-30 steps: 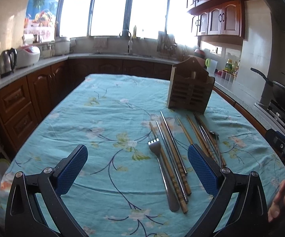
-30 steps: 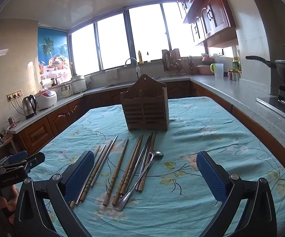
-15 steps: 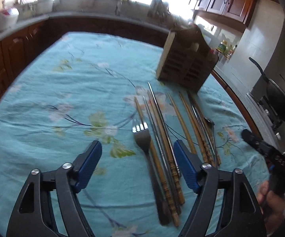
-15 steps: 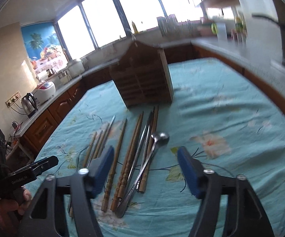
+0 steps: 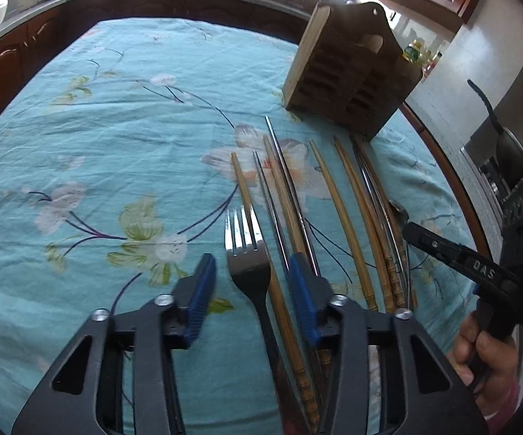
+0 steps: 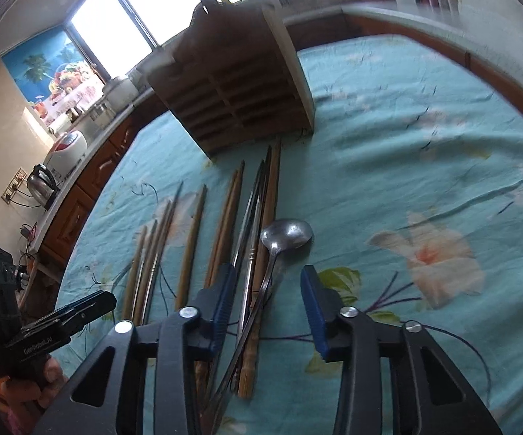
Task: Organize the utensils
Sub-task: 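Grasp the metal fork with the left tool while the right tool grasps the spoon, then lift the fork with the left tool while the right tool lifts the spoon toward the holder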
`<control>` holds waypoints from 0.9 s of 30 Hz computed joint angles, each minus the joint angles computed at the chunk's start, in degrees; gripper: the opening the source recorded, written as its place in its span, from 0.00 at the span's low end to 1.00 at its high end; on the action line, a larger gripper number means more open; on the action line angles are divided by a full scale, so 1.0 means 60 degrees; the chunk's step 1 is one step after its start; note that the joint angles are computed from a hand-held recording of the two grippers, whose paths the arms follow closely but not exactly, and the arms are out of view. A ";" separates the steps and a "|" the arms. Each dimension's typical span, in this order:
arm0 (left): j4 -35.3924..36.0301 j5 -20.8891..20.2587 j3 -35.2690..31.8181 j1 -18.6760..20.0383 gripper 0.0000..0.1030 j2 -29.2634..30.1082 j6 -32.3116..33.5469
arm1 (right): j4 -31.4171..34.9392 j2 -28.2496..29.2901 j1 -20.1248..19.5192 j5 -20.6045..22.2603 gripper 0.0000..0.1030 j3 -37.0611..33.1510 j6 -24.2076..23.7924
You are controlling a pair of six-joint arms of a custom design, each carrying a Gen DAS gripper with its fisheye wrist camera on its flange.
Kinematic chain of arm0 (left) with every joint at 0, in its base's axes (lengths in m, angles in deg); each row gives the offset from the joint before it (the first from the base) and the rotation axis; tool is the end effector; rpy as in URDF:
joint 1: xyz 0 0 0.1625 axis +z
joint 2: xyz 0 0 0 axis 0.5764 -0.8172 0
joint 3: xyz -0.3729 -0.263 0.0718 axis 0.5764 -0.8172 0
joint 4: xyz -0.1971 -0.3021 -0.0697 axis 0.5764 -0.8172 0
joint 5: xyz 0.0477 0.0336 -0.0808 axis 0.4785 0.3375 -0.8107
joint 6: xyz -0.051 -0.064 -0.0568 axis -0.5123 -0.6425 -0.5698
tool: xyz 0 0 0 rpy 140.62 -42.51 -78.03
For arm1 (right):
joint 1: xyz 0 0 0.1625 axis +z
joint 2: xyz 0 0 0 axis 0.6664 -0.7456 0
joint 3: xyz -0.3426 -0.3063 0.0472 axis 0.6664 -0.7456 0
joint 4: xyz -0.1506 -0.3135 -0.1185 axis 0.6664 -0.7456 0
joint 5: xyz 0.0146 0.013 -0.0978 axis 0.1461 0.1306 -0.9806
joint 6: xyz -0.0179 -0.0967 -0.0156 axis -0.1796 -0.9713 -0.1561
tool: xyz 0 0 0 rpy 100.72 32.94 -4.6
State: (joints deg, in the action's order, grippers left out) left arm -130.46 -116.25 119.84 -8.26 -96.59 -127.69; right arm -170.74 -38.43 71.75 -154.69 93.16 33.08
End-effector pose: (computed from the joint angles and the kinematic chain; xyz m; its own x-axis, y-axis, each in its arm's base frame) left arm -0.1108 -0.2919 0.3193 -0.8459 -0.3281 -0.4204 0.0525 0.7334 -0.6778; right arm 0.3195 -0.4505 0.0855 -0.8623 -0.4515 0.2294 -0.4984 0.8367 -0.2269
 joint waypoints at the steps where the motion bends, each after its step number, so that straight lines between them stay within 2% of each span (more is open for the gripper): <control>1: -0.0086 0.0011 0.0008 0.0073 0.28 0.0024 0.0092 | -0.0005 0.0028 -0.0033 0.0114 0.28 -0.0020 0.0040; 2: -0.0119 0.0041 0.0008 0.0102 0.24 0.0030 0.0146 | 0.0003 0.0032 -0.0051 0.0164 0.28 -0.0043 0.0049; 4: -0.0326 0.0021 0.0037 0.0193 0.23 -0.0056 0.0358 | 0.0148 0.0033 -0.0124 0.0345 0.22 -0.0133 0.0099; 6: -0.0464 0.0027 0.0061 0.0248 0.23 -0.0110 0.0487 | 0.0274 0.0052 -0.0201 0.0474 0.06 -0.0202 0.0158; 13: 0.0044 0.0124 0.0141 -0.0221 0.22 -0.0850 0.0016 | 0.0040 -0.0118 -0.0220 0.0851 0.02 -0.0080 0.0011; 19: 0.2009 0.0425 -0.0220 -0.1441 0.21 -0.1479 -0.1404 | -0.0153 -0.0487 -0.0071 0.1037 0.02 0.0139 0.0020; 27: 0.4509 0.1047 -0.1090 -0.2760 0.19 -0.1587 -0.2989 | -0.0415 -0.1015 0.0223 0.1381 0.02 0.0154 -0.0111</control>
